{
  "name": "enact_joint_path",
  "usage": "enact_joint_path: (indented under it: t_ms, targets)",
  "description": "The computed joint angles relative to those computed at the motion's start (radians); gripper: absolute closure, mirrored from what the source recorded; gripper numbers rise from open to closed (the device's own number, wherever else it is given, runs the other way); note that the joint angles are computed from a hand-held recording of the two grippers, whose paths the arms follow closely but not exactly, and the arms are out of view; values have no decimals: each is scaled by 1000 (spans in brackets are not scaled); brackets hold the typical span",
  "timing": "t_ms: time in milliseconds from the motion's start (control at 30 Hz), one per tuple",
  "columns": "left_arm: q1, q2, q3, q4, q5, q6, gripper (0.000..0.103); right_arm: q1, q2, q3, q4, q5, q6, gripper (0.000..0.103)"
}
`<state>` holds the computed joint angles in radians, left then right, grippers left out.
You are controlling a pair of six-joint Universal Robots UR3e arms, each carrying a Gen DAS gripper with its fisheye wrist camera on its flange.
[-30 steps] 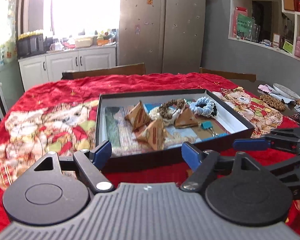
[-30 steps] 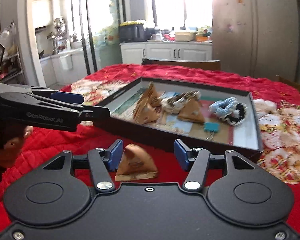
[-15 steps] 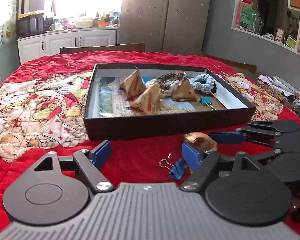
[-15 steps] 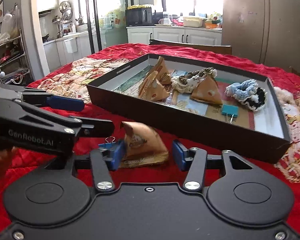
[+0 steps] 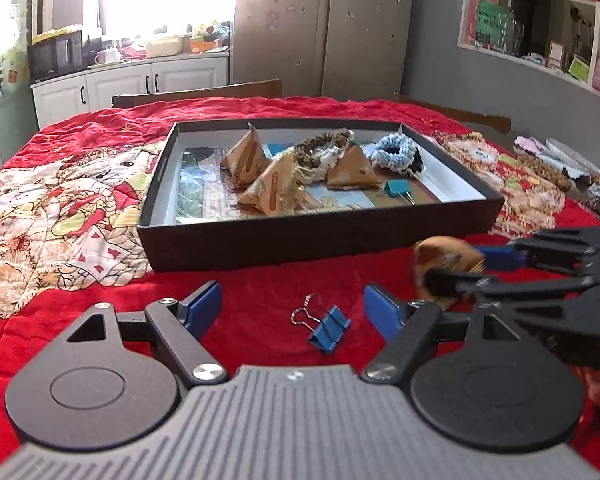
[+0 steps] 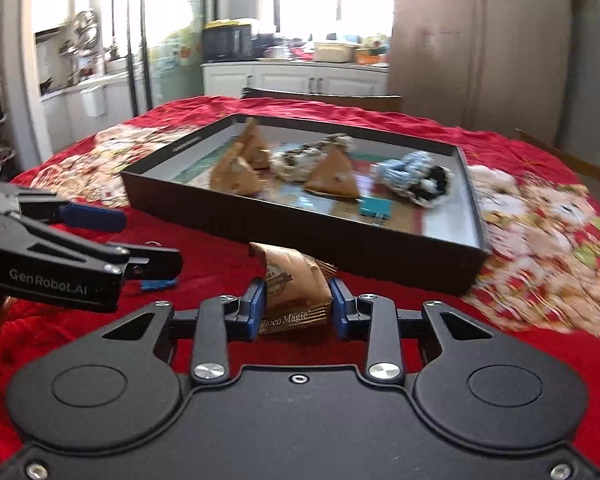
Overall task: Organize objects
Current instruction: 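Grasp a blue binder clip with the left gripper while the right grasps a brown packet, then lift and carry the held blue clip and brown packet over the black box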
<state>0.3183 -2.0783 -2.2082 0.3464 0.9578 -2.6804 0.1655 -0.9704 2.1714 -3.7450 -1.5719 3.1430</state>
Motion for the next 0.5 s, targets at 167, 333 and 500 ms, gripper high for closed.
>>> enact_joint_path:
  t_ms: [167,333,500]
  targets:
    - [-39,-17,5,11,64,-26,29,-16,-9,52,-50,4,15,71]
    - [-54,-22,-10,32,99,-22,48,7,-5,58,-67,-20,2,72]
    - [-52,-20,-22,44,101,-30,61,21,-2,61,-76,-33,2,72]
